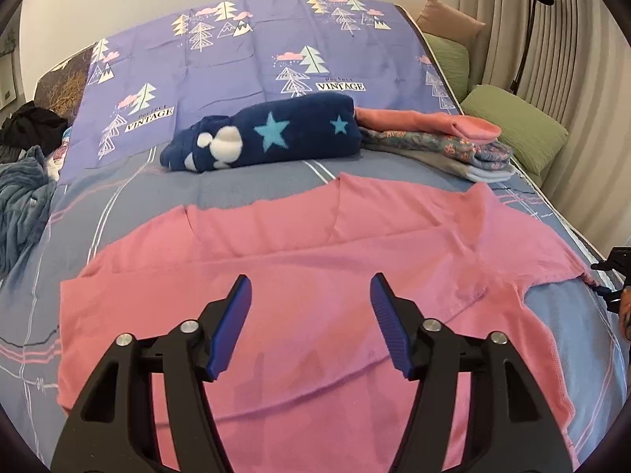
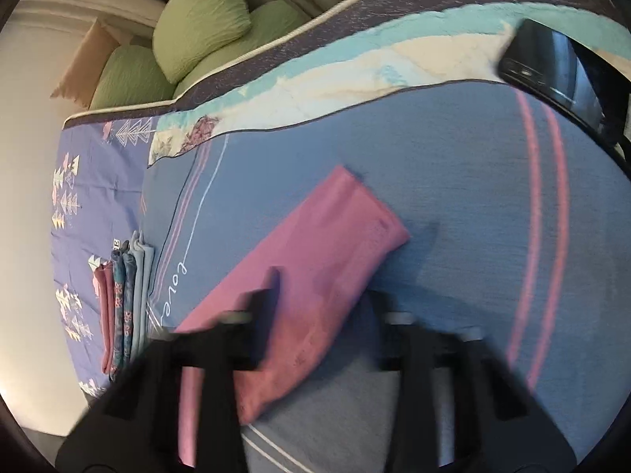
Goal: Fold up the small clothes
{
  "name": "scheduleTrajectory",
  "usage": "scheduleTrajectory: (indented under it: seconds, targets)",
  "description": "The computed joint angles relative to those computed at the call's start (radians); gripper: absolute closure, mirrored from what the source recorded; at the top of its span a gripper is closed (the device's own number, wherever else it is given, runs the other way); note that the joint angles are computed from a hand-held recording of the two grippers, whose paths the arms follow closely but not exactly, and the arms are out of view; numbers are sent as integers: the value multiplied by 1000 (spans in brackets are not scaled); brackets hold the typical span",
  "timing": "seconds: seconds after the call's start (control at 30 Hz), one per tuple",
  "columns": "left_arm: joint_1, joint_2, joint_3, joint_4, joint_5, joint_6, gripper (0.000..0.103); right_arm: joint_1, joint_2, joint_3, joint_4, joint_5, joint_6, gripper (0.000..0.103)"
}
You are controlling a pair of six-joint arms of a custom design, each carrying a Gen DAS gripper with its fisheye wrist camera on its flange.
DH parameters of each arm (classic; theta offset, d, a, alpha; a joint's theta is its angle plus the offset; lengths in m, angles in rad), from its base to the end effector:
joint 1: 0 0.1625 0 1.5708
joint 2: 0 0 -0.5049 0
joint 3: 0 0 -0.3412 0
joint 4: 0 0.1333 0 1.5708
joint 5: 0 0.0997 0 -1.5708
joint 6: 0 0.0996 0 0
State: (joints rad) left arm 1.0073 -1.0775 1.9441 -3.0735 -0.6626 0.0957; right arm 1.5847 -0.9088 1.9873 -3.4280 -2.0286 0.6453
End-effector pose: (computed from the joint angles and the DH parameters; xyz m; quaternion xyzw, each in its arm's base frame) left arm -0.1289 -0.6006 0.3571 0.1465 0.8520 -0.3699 0.3402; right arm 0.0977 -0.6040 0.2665 -0.3616 -0.8298 0.4177 0.0790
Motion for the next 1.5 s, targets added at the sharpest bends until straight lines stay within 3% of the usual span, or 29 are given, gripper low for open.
scheduleTrajectory:
  seconds: [0.13, 0.3, 0.4, 0.5, 0.6, 0.7, 0.87, 0.97, 1.07, 1.33, 1.5]
  targets:
    - [50, -33, -33, 83, -103, -74, 34, 27, 22, -22, -32, -34, 3, 101]
    - [114, -74, -42, 104, -222, -185, 34, 168, 72, -137, -61, -1, -214, 101]
    - [146, -109, -37, 79, -276, -235, 34, 277, 149, -259, -30, 88, -380, 101]
    - [181, -149, -29, 40, -317, -257, 34, 353, 232, -366, 52, 217, -486, 101]
    - [225, -186, -33, 54, -387, -290, 33, 408, 335, -489, 200, 367, -553, 101]
    - [272, -212, -40, 58, -475, -328, 32, 444, 428, -579, 330, 449, -614, 101]
    - [328, -234, -64, 105, -641, -361, 29, 482, 533, -650, 506, 454, -713, 101]
    - [337, -231, -78, 135, -697, -352, 29, 490, 562, -657, 552, 431, -735, 101]
    - [353, -220, -100, 185, -792, -367, 15, 497, 576, -653, 572, 400, -751, 101]
    - [381, -192, -134, 258, -874, -437, 12, 535, 604, -654, 567, 277, -883, 100]
    - [404, -183, -149, 281, -946, -459, 12, 558, 623, -651, 555, 240, -983, 100]
